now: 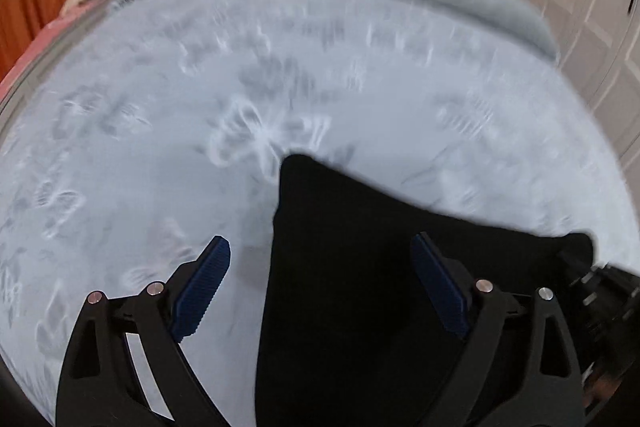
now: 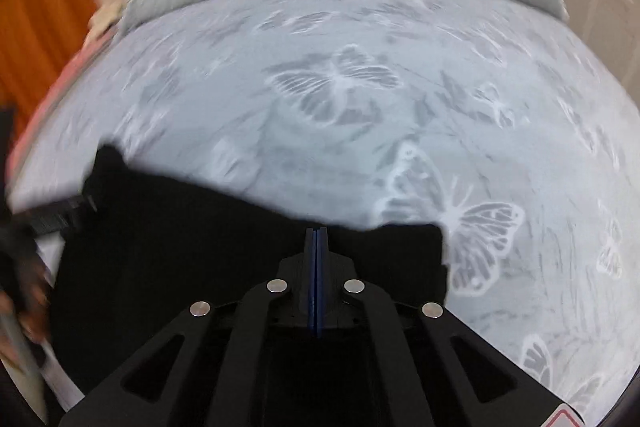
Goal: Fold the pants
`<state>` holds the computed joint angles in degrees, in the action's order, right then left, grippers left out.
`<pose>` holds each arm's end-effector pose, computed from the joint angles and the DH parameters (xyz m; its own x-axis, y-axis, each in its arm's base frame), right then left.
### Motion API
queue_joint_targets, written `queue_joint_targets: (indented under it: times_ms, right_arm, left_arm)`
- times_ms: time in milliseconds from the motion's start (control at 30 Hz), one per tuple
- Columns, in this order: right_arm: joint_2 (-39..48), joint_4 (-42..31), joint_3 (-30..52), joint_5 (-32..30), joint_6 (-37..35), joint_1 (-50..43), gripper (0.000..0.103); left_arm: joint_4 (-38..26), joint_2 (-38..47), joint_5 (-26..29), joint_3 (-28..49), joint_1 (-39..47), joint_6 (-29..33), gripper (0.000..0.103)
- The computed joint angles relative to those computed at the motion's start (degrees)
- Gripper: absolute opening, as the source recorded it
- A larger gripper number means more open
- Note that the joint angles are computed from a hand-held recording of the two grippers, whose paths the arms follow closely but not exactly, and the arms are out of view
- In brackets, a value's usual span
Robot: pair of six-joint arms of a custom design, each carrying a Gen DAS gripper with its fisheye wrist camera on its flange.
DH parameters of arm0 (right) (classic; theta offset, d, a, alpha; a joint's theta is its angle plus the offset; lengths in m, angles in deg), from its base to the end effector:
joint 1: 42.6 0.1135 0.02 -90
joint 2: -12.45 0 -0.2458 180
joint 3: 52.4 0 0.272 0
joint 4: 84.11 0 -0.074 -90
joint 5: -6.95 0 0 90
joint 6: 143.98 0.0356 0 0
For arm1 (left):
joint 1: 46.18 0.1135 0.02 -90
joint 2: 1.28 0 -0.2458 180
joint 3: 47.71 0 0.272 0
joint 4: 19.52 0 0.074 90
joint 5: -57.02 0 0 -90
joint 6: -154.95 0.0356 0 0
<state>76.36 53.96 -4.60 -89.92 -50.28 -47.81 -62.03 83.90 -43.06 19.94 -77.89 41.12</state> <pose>0.2305 -0.0167 0.1660 -0.8414 0.1411 -0.5217 0.0816 0.9874 0.1354 0.2697 -0.1593 0.1820 -0.8533 0.0596 -0.5181 0.1076 0.9922 -0.0631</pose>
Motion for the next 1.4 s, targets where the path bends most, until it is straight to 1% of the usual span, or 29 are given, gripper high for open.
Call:
queue_joint_targets:
  times_ms: [67, 100, 133, 167, 200, 233, 267, 300, 400, 433, 500, 533, 567, 600, 700, 733, 867, 900, 967, 1000, 1067, 1100, 1200, 1233, 1267, 1300, 1333, 1367, 1400]
  right_arm:
    - [-3.64, -1.20, -0.04, 0.90, 1.27, 0.18, 0.000]
    - [-7.15, -2.35, -0.51, 1.19, 1.56, 0.84, 0.000]
    - [-7.78, -2.23, -0.50, 1.56, 1.79, 1.51, 0.000]
    - [-7.52, -2.49, -0.90, 2.68, 1.10, 2.33, 0.000]
    - [-4.81, -3.17, 0.06, 3.72, 0.30, 2.85, 0.000]
    - [-0.60, -0.83, -0.31, 5.49, -0.98, 2.96, 0.000]
    - [0.73, 0.77, -0.67, 5.31, -1.35, 1.97, 0.000]
    - [-0.82, 0.00, -0.73, 4.83, -0.68, 1.51, 0.000]
    - [-15.14, -6.84, -2.19, 3.23, -1.98, 0.03, 0.004]
    - [-20.61, -10.55, -2.84, 2.62, -2.94, -1.18, 0.004]
    - [-26.67, -16.21, -3.56, -0.50, -5.08, -5.31, 0.005]
    - [-29.85, -20.69, -4.08, -4.00, -7.68, -9.23, 0.006]
    - [-30.60, -22.51, -4.44, -5.86, -9.46, -11.51, 0.006]
    - [-32.03, -24.94, -5.14, -7.42, -11.53, -13.68, 0.010]
    - [-34.89, -29.96, -7.55, -8.98, -16.95, -18.34, 0.042]
    - [-37.03, -31.80, -8.25, -10.19, -18.41, -19.90, 0.043]
    - [-41.61, -35.01, -8.62, -10.87, -19.18, -18.33, 0.044]
    - [-41.42, -34.81, -8.89, -9.62, -18.34, -16.38, 0.043]
    - [-38.79, -33.42, -9.72, -7.67, -16.49, -13.11, 0.043]
    - [-38.46, -32.92, -10.15, -8.24, -16.07, -12.23, 0.026]
    - [-43.01, -33.03, -10.56, -4.65, -13.48, -7.28, 0.012]
    - [-45.73, -34.32, -8.88, -6.69, -13.21, -7.43, 0.008]
    - [-50.11, -38.94, -3.48, -18.20, -16.99, -16.96, 0.007]
    - [-50.59, -39.76, -2.88, -18.87, -17.97, -18.43, 0.007]
    - [-50.32, -39.84, -3.42, -17.53, -18.32, -18.83, 0.007]
    - [-47.66, -38.33, -6.31, -12.70, -18.01, -17.47, 0.008]
    - [-44.08, -37.01, -8.05, -10.88, -18.64, -17.47, 0.009]
    - [-39.63, -35.34, -9.84, -9.59, -19.24, -17.77, 0.010]
    - [-38.00, -34.63, -10.79, -10.91, -20.46, -20.11, 0.014]
  left_arm:
    - [0.45, 7.72, 6.19, 3.20, 3.96, -0.48, 0.091]
    - [1.12, 8.20, 11.00, 3.07, 6.64, -2.21, 0.091]
    - [1.88, 7.10, 13.63, 2.05, 8.69, -3.16, 0.091]
    - [2.42, 5.65, 14.38, 1.41, 9.66, -3.97, 0.091]
    - [2.50, 3.65, 13.54, 0.62, 10.04, -4.15, 0.090]
    - [2.37, 1.60, 10.73, 0.01, 9.81, -3.64, 0.090]
    - [2.12, 0.61, 8.13, -0.16, 9.20, -3.04, 0.090]
    - [1.49, 0.30, 4.26, -0.05, 8.26, -1.73, 0.090]
    - [-0.27, -1.43, -0.57, -0.75, 6.60, -1.43, 0.090]
    - [-0.26, -5.16, 0.91, -2.66, 6.58, -1.97, 0.090]
    - [-1.12, -12.11, 2.20, -5.70, 5.79, -1.69, 0.090]
    - [-2.52, -16.86, 0.26, -7.71, 3.50, -1.51, 0.090]
    - [-3.47, -19.58, -1.16, -8.96, 1.93, -1.67, 0.092]
    - [-4.38, -22.47, -2.72, -10.35, -0.14, -2.04, 0.094]
    - [-7.10, -28.40, -5.06, -13.32, -7.17, -4.31, 0.096]
    - [-7.51, -29.50, -5.51, -14.64, -10.16, -5.15, 0.096]
    - [-10.04, -29.85, -11.46, -17.59, -20.47, -8.00, 0.096]
    - [-10.48, -30.07, -12.25, -18.44, -22.13, -8.87, 0.096]
    - [-11.02, -30.04, -11.04, -19.72, -23.60, -10.44, 0.096]
    - [-11.00, -30.48, -9.67, -20.38, -23.58, -10.86, 0.096]
    - [-10.61, -29.63, -7.29, -20.94, -22.64, -11.57, 0.096]
    - [-10.35, -29.20, -7.14, -21.02, -22.46, -11.49, 0.096]
    - [-10.97, -29.06, -8.62, -20.44, -22.72, -11.30, 0.096]
    - [-11.45, -29.98, -8.82, -20.34, -22.51, -11.68, 0.096]
    - [-11.65, -31.48, -8.63, -20.57, -22.14, -11.97, 0.096]
    - [-11.68, -32.55, -8.38, -20.89, -21.93, -12.03, 0.096]
    - [-11.94, -33.41, -8.31, -21.02, -21.75, -12.13, 0.096]
    - [-12.19, -33.74, -8.54, -21.17, -21.89, -12.31, 0.097]
    - [-12.31, -33.71, -8.75, -21.39, -21.91, -12.27, 0.097]
